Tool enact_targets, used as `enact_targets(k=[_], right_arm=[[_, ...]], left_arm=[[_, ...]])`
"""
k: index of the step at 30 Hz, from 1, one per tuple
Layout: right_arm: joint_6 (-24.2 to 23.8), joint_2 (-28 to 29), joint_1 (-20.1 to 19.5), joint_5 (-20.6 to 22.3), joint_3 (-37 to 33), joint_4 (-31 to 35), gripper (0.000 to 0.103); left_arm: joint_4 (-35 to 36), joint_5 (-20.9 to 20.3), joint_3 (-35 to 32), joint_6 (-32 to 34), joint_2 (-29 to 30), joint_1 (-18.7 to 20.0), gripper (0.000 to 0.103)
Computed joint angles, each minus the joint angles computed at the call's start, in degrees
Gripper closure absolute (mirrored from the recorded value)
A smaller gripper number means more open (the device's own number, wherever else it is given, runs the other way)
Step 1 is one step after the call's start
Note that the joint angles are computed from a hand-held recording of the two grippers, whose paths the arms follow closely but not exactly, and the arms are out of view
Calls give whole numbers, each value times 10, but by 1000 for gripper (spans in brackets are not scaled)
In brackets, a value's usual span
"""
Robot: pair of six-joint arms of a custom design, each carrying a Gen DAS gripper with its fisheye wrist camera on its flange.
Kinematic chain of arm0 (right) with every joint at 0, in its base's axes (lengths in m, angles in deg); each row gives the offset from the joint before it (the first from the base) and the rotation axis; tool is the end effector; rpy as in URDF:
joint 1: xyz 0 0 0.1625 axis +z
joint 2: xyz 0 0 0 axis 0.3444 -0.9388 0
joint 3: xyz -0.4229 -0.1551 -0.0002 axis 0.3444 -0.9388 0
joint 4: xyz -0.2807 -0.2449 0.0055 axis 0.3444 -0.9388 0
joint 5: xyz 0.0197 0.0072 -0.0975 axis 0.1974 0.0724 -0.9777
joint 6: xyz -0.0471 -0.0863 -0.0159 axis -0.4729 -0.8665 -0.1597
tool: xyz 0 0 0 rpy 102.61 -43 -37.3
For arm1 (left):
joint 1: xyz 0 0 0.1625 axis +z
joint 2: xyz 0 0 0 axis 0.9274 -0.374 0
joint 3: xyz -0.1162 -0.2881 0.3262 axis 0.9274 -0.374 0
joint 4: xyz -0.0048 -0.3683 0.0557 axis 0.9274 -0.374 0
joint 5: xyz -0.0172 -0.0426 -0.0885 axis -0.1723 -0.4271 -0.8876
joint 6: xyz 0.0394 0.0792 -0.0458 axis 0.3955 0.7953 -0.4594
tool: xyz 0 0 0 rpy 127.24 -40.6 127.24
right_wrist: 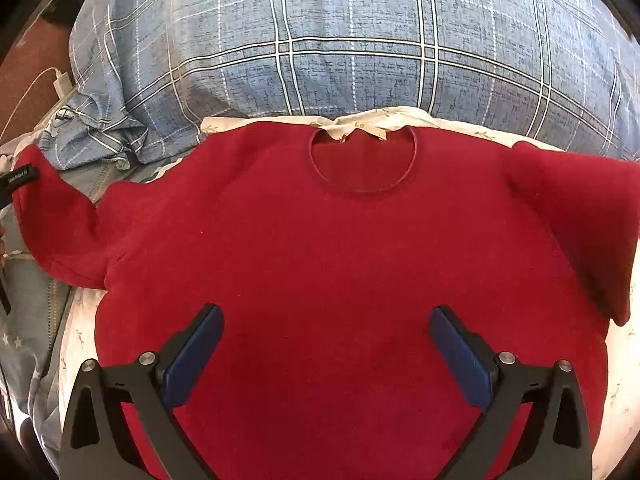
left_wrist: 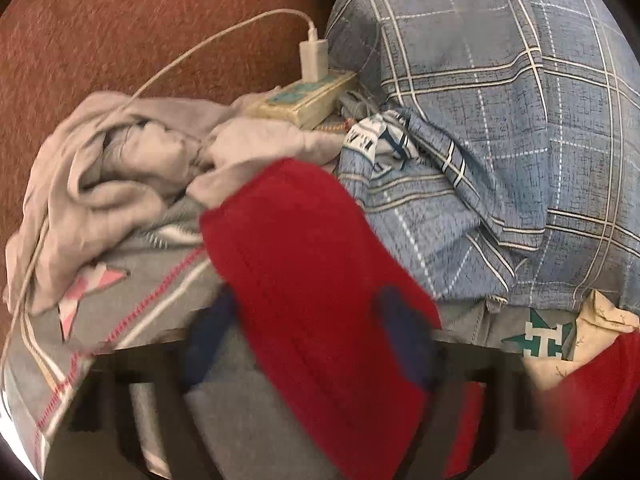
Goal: Fold small clothes
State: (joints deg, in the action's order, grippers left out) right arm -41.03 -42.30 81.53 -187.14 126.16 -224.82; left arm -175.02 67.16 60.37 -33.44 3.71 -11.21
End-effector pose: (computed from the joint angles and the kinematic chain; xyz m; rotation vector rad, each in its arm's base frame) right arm 0.1586 -0.4734 0.1305 -0.0147 -2.2459 0.8354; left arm -0.1497 -0.6448 0.2366 0.2208 1.8936 -1.0026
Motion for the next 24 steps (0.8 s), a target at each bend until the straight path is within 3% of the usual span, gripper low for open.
enact_targets(k=[1,2,4,12,18,24], right_arm=[[1,-1,0,0,1,-3,0],[0,-2,0,1,2,-7,0],[-1,-4,1,0,4,-15,0],[9,-32,-7,-3,31,-46,0],[11,-71,-17,-10,64,-81,0],[-32,-100,-34,-19,93,-135,1]], left_arm=[[5,-24,7,-2,-8,2,92],[33,-55,17,-28,-24,5,94],[96,-72,31,-97,-47,-3,95],[109,-209,111,-132,-73,-83,95],[141,-316,110,-150,-28,-146,95],[165,-374,97,-172,36,-178,95]])
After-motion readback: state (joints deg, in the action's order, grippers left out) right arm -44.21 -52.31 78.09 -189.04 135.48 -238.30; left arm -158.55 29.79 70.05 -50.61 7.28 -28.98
